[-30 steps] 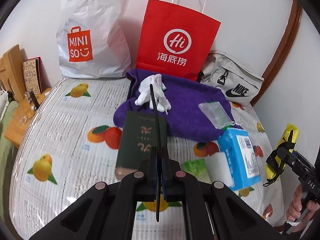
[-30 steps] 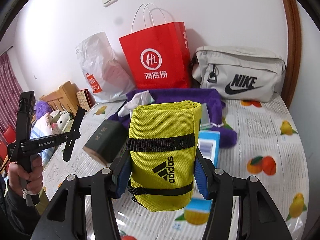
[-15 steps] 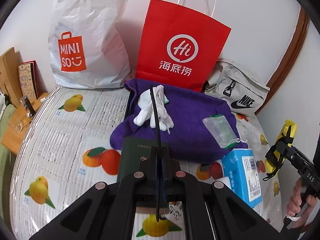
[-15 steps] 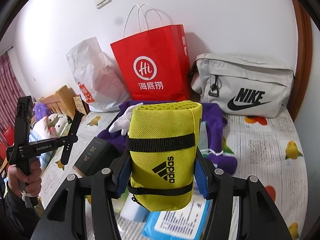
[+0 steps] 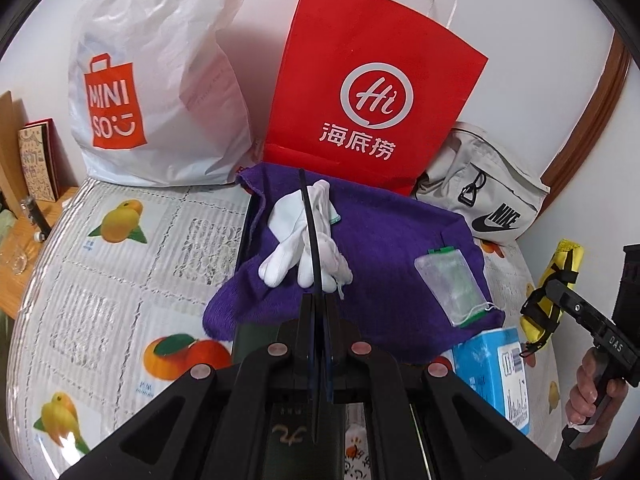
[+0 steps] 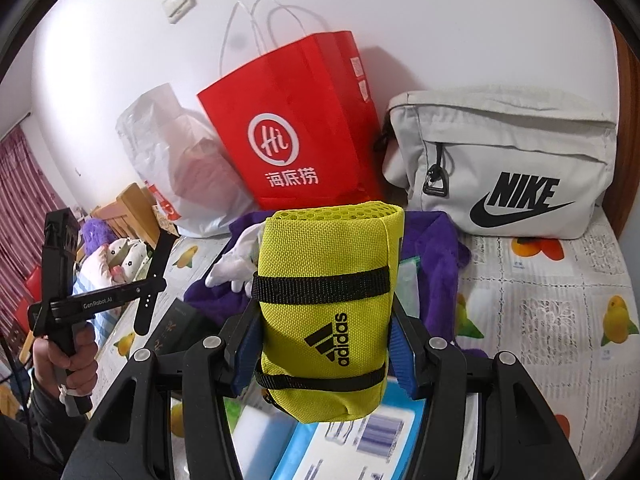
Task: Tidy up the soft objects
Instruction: 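Lower the pouch onto the purple towel and open the right tool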
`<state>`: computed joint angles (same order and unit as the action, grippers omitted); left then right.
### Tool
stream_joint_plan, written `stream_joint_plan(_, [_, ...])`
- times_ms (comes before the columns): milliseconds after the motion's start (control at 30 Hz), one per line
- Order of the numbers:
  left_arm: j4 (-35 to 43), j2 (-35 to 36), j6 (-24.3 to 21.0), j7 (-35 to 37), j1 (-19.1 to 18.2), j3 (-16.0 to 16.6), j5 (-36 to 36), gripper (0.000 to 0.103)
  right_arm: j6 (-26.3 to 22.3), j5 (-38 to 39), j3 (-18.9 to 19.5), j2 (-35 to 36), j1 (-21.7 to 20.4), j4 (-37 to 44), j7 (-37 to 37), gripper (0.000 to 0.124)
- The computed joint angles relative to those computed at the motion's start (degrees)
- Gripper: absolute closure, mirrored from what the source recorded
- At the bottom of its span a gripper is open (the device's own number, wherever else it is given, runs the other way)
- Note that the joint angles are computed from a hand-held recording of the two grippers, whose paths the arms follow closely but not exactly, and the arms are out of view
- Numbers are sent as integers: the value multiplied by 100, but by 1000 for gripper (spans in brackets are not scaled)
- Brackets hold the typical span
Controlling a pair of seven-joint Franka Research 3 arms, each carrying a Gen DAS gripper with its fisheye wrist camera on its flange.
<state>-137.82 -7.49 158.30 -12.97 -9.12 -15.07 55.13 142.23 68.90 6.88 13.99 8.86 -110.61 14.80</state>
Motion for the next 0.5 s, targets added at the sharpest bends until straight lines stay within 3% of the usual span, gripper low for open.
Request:
stream_joint_plan(300, [273,349,241,175,75,171,118,99,230,-523,91,506,79,579,684,69])
stream_joint_plan(500, [427,577,473,255,100,316,113,99,493,-1425,111,1041,239,1155,1648,69])
